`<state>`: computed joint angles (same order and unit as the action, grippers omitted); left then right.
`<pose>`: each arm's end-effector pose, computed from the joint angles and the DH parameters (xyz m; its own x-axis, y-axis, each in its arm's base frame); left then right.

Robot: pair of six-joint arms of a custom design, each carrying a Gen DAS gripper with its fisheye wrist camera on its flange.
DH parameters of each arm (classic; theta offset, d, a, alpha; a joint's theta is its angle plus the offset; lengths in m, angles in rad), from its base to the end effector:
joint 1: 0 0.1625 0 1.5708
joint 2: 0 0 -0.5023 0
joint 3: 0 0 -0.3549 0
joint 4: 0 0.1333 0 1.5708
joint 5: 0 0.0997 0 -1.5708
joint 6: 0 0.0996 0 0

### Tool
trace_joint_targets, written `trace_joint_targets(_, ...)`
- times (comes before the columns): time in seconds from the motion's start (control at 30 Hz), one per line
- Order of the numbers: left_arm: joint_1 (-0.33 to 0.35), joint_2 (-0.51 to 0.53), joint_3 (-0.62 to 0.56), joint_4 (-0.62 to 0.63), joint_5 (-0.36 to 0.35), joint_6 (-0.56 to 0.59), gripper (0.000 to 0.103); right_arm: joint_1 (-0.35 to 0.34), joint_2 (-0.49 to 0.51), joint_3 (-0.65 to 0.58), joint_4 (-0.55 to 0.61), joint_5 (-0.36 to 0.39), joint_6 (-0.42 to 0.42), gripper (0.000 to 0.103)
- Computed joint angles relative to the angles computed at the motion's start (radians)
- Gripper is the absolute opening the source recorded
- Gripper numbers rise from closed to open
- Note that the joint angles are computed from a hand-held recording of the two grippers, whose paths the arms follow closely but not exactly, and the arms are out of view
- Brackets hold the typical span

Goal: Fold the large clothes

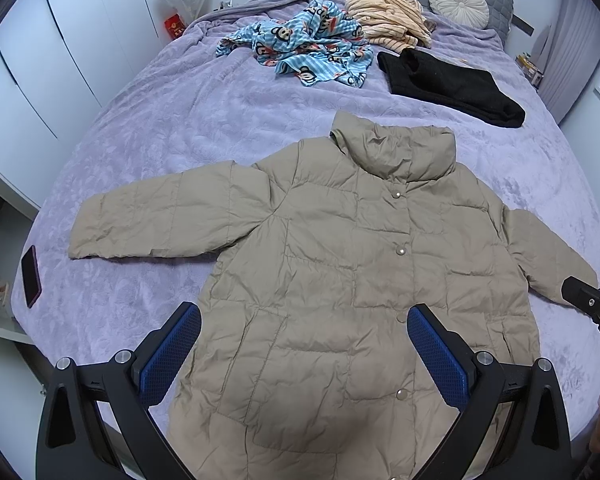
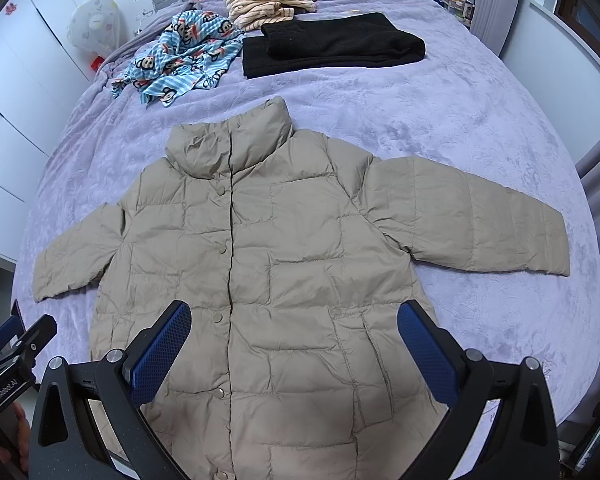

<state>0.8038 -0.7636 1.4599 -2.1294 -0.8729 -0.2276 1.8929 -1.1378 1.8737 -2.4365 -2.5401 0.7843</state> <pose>-0.3600 -0.6578 0.1930 -0.6329 0.4190 -0.6511 0.5590 0.8291 -0.0099 0.2321 -0.5339 0.3372 -0.6256 0.6092 0.4873 0.1808 0.7209 -0.6691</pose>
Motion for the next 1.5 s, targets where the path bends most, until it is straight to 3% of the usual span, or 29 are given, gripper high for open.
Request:
trace_joint_targets(0.2, 0.018, -0.004, 0.005, -0.016, -0.036, 0.012, 0.103, -0.002, 0.000, 0.011, -0.017, 0.007, 0.002, 0.103)
trace_joint_targets(0.4, 0.088, -0.003, -0.025, -0.023, -0.130, -0.004, 0.103, -0.007, 0.025, 0.038, -0.105, 0.028, -0.007, 0.103)
trace_joint_targets(0.47, 0.120, 0.000, -0.038, -0.030, -0.153, -0.018, 0.103, -0.005, 0.045, 0.037, -0.136, 0.025, -0.029, 0.103)
trace_joint_targets(0.57, 0.174, 0.004, -0.048, -0.068, -0.175, -0.033, 0.103, -0.005, 0.088, 0.045, -0.276, 0.040, -0.118, 0.103)
trace_joint_targets(0.63, 0.210, 0.013, -0.057, -0.090, -0.172, -0.028, 0.103, -0.017, 0.118, 0.042, -0.334, 0.094, -0.148, 0.103)
trace_joint_targets(0.73, 0.273, 0.036, -0.093, -0.098, -0.172, -0.029, 0.103, -0.056, 0.154, 0.003, -0.283, 0.235, -0.147, 0.103)
trace_joint_targets(0.9, 0.376, 0.081, -0.164, -0.161, -0.201, -0.020, 0.103, -0.087, 0.253, -0.039, -0.300, 0.304, -0.204, 0.103)
trace_joint_targets(1.2, 0.522, 0.228, -0.438, -0.178, -0.306, -0.008, 0.103, -0.121, 0.387, -0.113, -0.390, 0.340, -0.311, 0.103)
trace_joint_targets(1.43, 0.556, 0.382, -0.774, -0.116, -0.229, 0.010, 0.103, -0.127, 0.470, -0.263, -0.403, 0.354, -0.418, 0.103)
trace_joint_targets(1.47, 0.559, 0.409, -0.836, -0.078, -0.221, -0.003, 0.100, -0.129, 0.483, -0.289, -0.399, 0.359, -0.429, 0.103)
trace_joint_targets(1.5, 0.562, 0.433, -0.896, -0.032, -0.210, -0.018, 0.084, -0.132, 0.495, -0.315, -0.395, 0.366, -0.437, 0.103)
